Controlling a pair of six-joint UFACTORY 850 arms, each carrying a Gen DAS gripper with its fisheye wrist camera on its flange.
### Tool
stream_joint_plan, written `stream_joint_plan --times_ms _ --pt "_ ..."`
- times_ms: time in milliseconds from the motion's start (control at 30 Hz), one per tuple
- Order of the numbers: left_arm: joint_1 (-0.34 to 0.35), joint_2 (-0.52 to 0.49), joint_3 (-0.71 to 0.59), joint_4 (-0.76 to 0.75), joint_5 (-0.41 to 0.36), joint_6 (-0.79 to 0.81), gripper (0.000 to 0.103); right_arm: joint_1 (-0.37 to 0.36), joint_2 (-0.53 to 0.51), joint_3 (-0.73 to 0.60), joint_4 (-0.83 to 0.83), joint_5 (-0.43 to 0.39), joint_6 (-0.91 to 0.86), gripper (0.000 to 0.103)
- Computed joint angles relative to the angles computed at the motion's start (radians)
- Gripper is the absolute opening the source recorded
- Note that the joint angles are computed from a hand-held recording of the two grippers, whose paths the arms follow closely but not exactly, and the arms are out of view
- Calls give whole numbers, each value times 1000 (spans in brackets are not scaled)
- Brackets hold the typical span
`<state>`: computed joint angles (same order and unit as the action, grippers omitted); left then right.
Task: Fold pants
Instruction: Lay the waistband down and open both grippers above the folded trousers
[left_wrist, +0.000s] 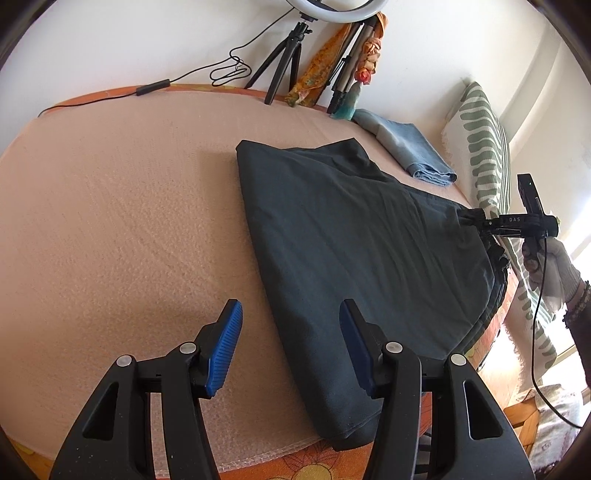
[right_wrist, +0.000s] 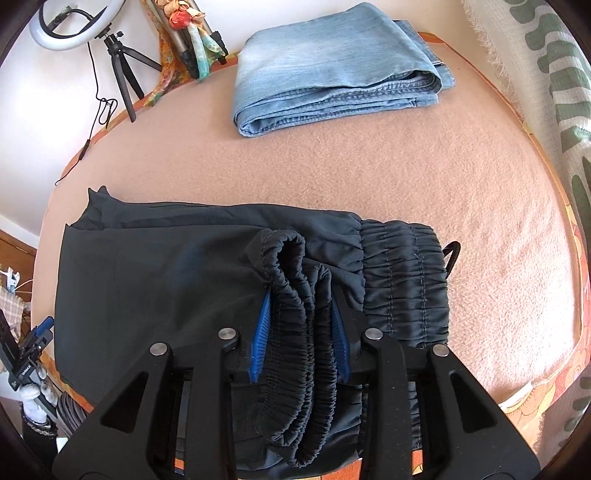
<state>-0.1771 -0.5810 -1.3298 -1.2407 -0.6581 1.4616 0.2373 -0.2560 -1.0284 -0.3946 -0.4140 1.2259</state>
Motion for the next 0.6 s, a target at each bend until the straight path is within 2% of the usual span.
stream_joint_plan --times_ms 133,300,433,600 --pt "3 -15 -16 38 -18 -59 54 25 26 4 -130 -29 141 53" --pt "11 -15 -9 37 -46 -64 54 75 62 -2 -308 -87 350 55" --pt "22 -19 -8 26 -92 -82 54 123 72 -31 -385 -70 440 57" --pt "39 -18 15 -37 -151 -69 54 186 20 -132 -375 -13 404 58"
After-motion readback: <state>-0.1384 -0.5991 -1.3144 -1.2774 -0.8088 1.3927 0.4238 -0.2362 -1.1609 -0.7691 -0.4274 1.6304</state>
